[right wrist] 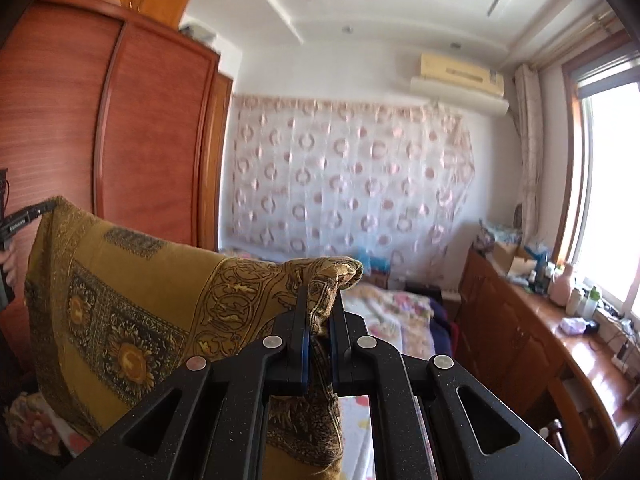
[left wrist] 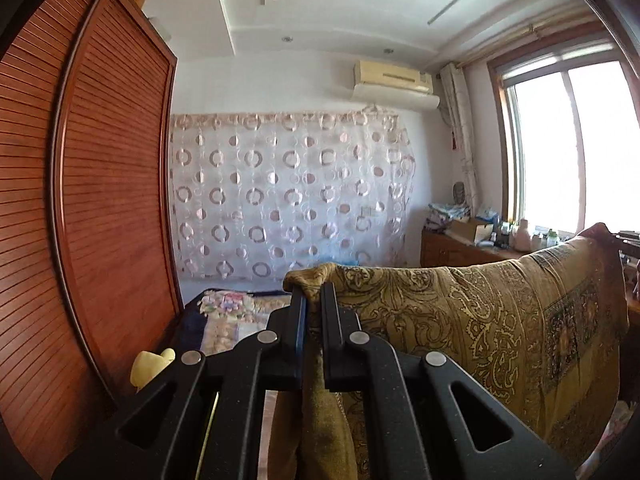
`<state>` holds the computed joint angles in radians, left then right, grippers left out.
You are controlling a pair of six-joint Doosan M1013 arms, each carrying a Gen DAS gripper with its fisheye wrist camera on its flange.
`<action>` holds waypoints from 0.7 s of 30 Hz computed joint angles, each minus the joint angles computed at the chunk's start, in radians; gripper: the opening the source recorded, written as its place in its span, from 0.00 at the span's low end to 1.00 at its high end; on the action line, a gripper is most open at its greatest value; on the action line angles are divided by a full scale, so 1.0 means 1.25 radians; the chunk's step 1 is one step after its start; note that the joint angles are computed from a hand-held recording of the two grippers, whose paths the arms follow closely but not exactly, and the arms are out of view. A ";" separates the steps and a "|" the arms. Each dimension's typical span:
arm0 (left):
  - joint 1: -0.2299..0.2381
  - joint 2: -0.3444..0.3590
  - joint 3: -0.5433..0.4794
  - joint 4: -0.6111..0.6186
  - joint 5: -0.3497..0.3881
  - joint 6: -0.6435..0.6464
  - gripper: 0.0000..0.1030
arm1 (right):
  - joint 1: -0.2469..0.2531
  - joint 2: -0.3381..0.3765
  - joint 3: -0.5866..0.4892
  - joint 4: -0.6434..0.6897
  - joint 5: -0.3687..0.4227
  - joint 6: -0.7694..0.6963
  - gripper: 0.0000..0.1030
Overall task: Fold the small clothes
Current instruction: 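Lift the held garment edge high with both grippers, letting it hang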
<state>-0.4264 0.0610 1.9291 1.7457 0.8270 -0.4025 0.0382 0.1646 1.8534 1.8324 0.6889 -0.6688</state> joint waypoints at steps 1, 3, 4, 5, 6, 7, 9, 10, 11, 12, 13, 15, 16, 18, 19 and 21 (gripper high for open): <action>0.017 0.016 -0.008 -0.006 -0.023 0.001 0.07 | 0.015 0.027 -0.018 -0.008 -0.023 0.004 0.07; 0.054 0.052 -0.030 -0.034 -0.078 0.011 0.07 | 0.043 0.078 -0.062 -0.048 -0.074 0.036 0.07; 0.064 0.068 -0.041 -0.053 -0.088 0.026 0.07 | 0.058 0.104 -0.082 -0.057 -0.102 0.040 0.07; 0.075 0.090 -0.056 -0.075 -0.095 0.051 0.07 | 0.069 0.127 -0.101 -0.080 -0.121 0.064 0.07; 0.081 0.103 -0.065 -0.085 -0.101 0.064 0.07 | 0.078 0.148 -0.121 -0.111 -0.136 0.096 0.07; 0.093 0.119 -0.077 -0.102 -0.119 0.079 0.07 | 0.088 0.169 -0.139 -0.131 -0.156 0.113 0.07; 0.108 0.143 -0.097 -0.143 -0.139 0.113 0.07 | 0.106 0.205 -0.183 -0.213 -0.189 0.194 0.07; 0.115 0.154 -0.107 -0.161 -0.148 0.130 0.07 | 0.114 0.224 -0.209 -0.278 -0.198 0.263 0.07; 0.126 0.169 -0.122 -0.190 -0.158 0.158 0.07 | 0.121 0.241 -0.235 -0.333 -0.205 0.322 0.07; 0.132 0.177 -0.132 -0.213 -0.165 0.180 0.07 | 0.127 0.260 -0.256 -0.375 -0.210 0.365 0.07; 0.140 0.185 -0.142 -0.235 -0.177 0.201 0.07 | 0.133 0.274 -0.282 -0.429 -0.209 0.425 0.07; 0.155 0.204 -0.163 -0.287 -0.195 0.253 0.07 | 0.138 0.303 -0.330 -0.534 -0.200 0.532 0.07; 0.159 0.212 -0.173 -0.315 -0.200 0.281 0.07 | 0.142 0.316 -0.353 -0.589 -0.195 0.583 0.07; 0.173 0.232 -0.196 -0.383 -0.215 0.350 0.07 | 0.151 0.338 -0.395 -0.700 -0.183 0.686 0.07; 0.178 0.240 -0.203 -0.409 -0.221 0.374 0.07 | 0.154 0.354 -0.425 -0.757 -0.169 0.740 0.07; 0.189 0.260 -0.226 -0.477 -0.228 0.442 0.07 | 0.156 0.399 -0.554 -0.912 -0.093 0.904 0.07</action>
